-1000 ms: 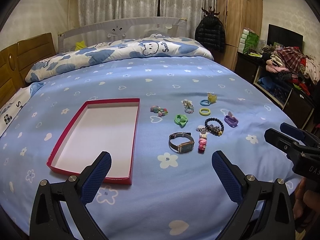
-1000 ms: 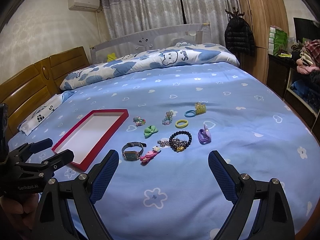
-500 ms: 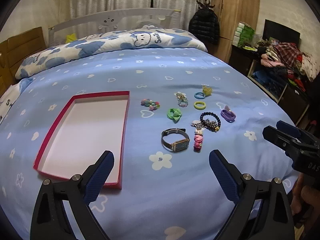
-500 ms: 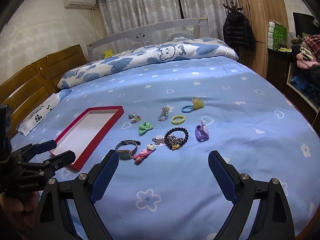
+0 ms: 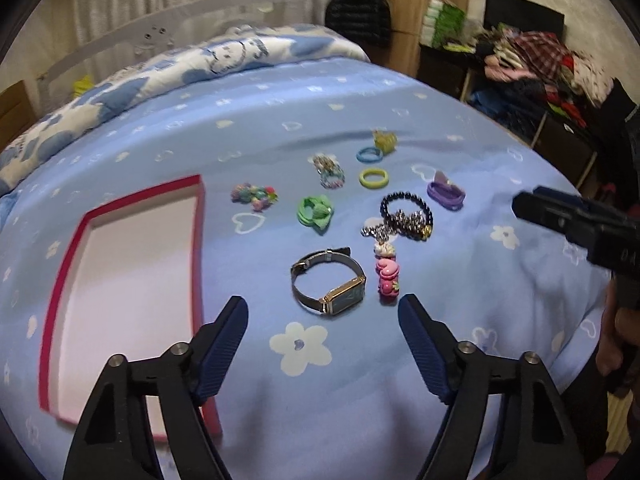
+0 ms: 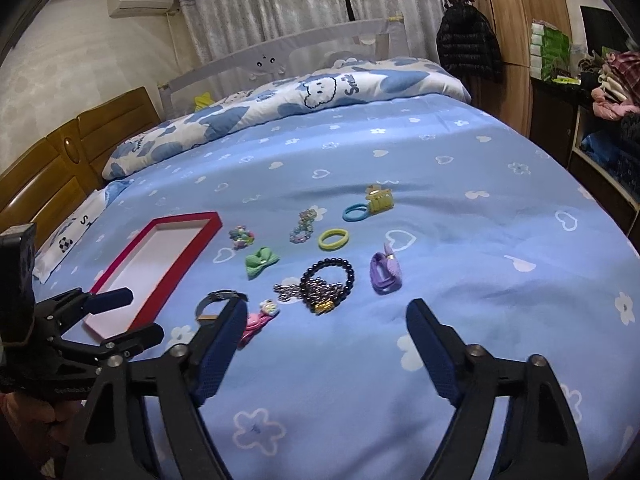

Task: Organize jewelry
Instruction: 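Grasp the silver watch with the left tool while the right tool grasps the purple hair tie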

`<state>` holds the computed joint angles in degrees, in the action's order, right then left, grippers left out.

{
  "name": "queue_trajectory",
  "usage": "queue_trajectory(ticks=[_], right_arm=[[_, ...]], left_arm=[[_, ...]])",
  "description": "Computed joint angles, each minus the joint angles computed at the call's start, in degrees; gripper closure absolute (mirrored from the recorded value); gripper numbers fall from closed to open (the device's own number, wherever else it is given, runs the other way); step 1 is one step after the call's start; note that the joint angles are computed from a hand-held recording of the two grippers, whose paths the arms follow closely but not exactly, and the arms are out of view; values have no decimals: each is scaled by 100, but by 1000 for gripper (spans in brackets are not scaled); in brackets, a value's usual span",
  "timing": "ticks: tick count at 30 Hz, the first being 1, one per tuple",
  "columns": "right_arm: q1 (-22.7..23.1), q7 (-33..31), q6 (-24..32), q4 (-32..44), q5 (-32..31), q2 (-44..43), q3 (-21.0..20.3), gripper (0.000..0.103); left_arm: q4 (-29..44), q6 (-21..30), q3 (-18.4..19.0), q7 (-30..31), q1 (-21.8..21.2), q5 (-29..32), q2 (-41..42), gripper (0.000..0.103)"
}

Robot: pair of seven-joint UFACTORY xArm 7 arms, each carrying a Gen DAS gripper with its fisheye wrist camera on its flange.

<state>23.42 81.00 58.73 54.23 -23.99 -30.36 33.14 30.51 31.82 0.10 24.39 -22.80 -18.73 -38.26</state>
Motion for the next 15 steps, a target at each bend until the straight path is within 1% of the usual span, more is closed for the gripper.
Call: queue_trajectory(ticks=[2, 4, 6, 8, 10, 12, 15], right_arm=[[18, -58, -109, -104, 69, 1, -125, 32], [28, -124, -225, -199, 139, 22, -233, 36], [28, -179, -334, -301, 205, 22, -335, 37], [17, -251, -428, -380, 261, 40, -427, 43], [-1, -320, -536, -455, 313, 61, -511, 43], [-26, -389, -651, -550, 376, 80, -612, 44], [-95, -449, -811, -670, 427, 112, -714, 45]], left_arm=[[168, 87, 99, 154, -63, -12, 264, 32], [363, 95, 67, 238, -53, -12, 551, 32], [501, 86, 45, 374, -38, -12, 756, 33], [613, 28, -5, 514, -38, -26, 945, 34], [711, -41, -45, 654, -50, -62, 1150, 37], [824, 22, -68, 778, -61, -111, 1341, 40], [958, 87, -167, 849, 19, -105, 1609, 49]])
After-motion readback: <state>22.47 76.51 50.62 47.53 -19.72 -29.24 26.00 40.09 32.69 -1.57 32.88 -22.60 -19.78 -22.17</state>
